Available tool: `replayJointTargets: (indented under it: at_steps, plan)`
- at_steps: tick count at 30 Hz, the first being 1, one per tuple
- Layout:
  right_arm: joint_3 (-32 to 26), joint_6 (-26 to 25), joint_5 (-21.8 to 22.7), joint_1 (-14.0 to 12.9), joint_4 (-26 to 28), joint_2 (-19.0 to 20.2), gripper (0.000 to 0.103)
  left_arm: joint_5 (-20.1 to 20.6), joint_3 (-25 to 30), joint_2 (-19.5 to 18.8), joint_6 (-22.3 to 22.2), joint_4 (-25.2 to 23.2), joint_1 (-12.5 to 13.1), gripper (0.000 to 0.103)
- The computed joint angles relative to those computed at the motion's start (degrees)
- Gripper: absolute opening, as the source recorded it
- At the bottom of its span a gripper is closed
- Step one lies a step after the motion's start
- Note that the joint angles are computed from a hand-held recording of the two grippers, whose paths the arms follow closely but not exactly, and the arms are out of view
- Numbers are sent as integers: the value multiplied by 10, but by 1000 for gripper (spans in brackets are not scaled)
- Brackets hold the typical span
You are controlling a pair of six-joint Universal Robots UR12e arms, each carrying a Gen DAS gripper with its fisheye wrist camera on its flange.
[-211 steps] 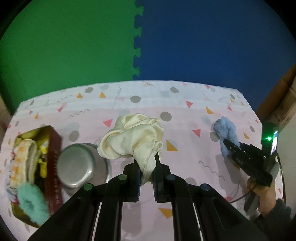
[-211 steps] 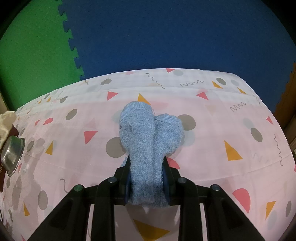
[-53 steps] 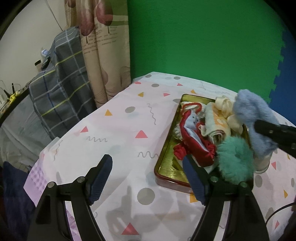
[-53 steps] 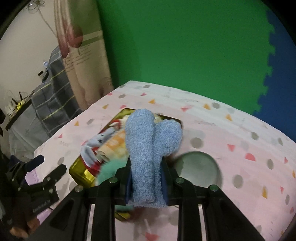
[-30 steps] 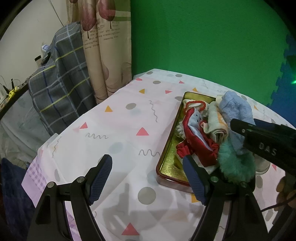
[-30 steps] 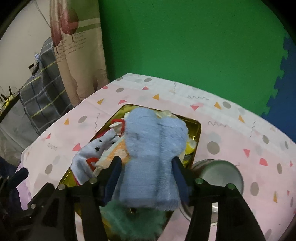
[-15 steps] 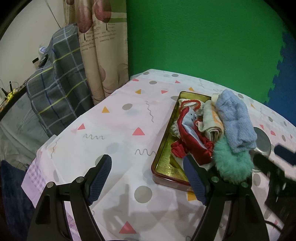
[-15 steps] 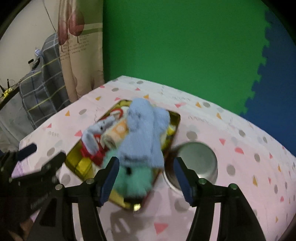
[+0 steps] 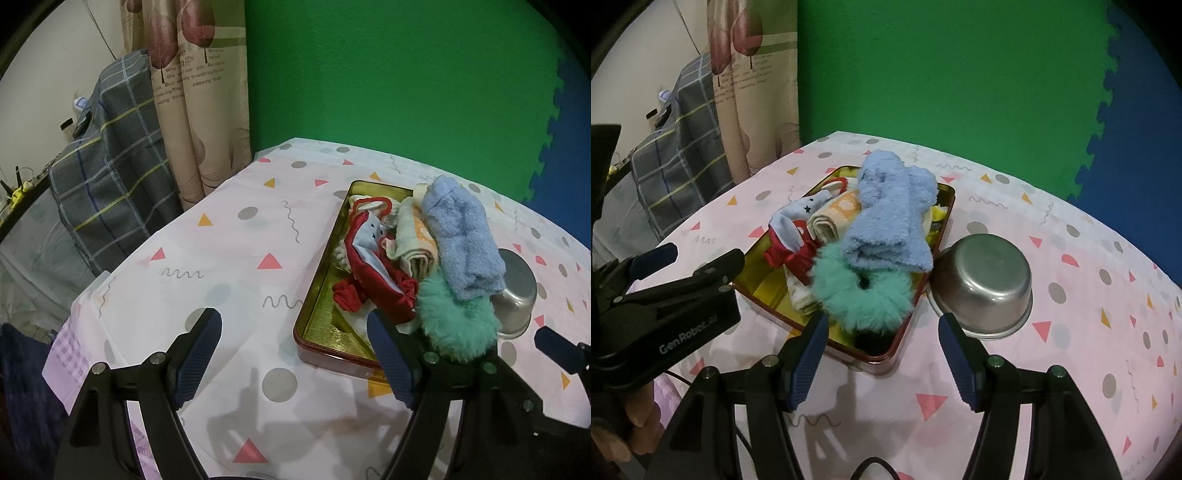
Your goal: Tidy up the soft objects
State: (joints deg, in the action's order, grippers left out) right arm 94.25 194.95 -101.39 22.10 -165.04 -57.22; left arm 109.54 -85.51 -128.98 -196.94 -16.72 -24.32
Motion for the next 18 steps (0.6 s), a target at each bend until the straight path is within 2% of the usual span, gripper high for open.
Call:
replayJointTargets:
  at_steps: [18]
  plan:
    - [2, 5, -1, 1, 5, -1, 64, 1, 0, 1, 3, -5, -2, 78]
